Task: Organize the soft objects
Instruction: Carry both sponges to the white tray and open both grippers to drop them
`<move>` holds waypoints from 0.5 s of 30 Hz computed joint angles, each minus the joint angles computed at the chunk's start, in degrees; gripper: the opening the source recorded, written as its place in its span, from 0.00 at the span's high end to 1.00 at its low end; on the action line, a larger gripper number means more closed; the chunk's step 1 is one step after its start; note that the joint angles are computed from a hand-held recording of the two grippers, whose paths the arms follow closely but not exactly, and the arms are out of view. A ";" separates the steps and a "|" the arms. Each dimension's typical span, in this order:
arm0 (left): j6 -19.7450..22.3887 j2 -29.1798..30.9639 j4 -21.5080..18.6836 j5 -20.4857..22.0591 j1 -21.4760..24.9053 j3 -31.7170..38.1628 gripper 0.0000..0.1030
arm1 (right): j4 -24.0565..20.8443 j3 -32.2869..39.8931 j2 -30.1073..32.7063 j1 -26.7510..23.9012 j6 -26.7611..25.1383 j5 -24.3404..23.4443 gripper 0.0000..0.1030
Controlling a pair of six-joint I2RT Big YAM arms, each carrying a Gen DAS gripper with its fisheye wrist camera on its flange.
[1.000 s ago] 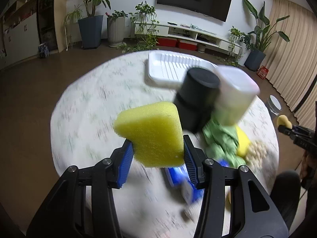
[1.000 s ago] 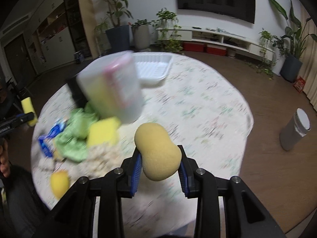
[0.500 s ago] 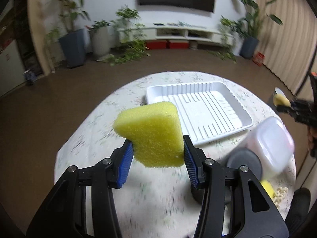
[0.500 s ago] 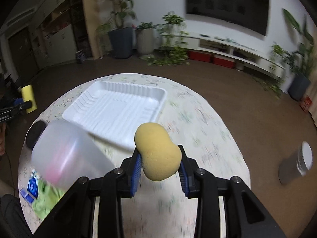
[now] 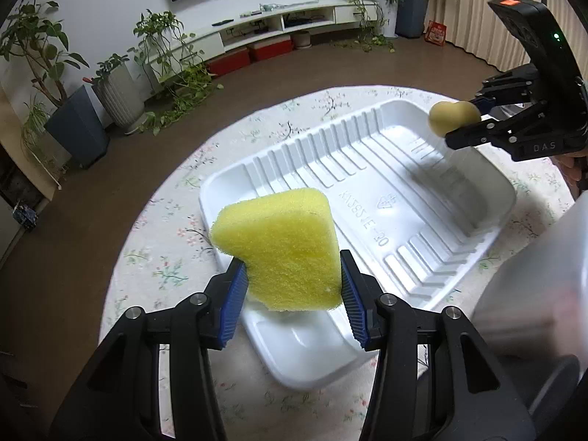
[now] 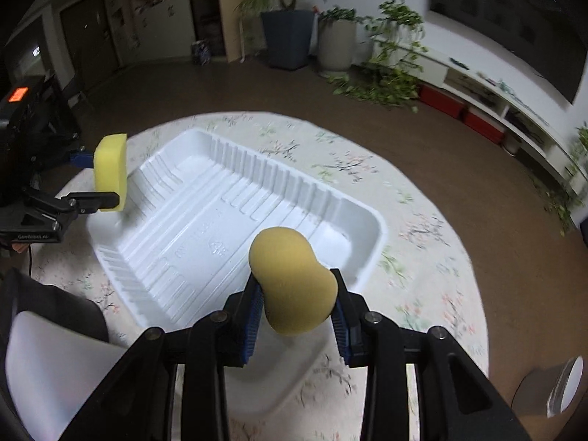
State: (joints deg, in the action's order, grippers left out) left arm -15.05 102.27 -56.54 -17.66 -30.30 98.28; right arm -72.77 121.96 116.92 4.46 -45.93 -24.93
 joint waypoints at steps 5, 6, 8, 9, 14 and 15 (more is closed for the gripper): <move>0.59 1.45 -0.12 0.49 0.46 0.27 0.55 | -0.53 1.13 2.04 1.24 -1.28 1.32 0.64; 0.47 1.50 0.13 0.61 0.53 0.04 0.54 | -0.36 1.02 2.26 1.49 -1.80 1.99 0.63; 0.21 1.73 0.31 1.07 0.73 0.00 0.52 | -0.44 0.97 2.68 1.78 -2.54 2.84 0.62; 0.07 1.90 0.51 0.99 0.68 0.05 0.51 | -0.11 0.60 2.68 1.91 -2.82 3.34 0.61; -0.76 2.62 -0.19 1.75 0.92 1.03 0.51 | 1.71 -1.09 2.58 1.89 -2.28 4.48 0.56; -0.62 2.68 -0.37 1.85 0.91 1.10 0.50 | 1.82 -1.28 2.51 1.74 -2.18 3.99 0.55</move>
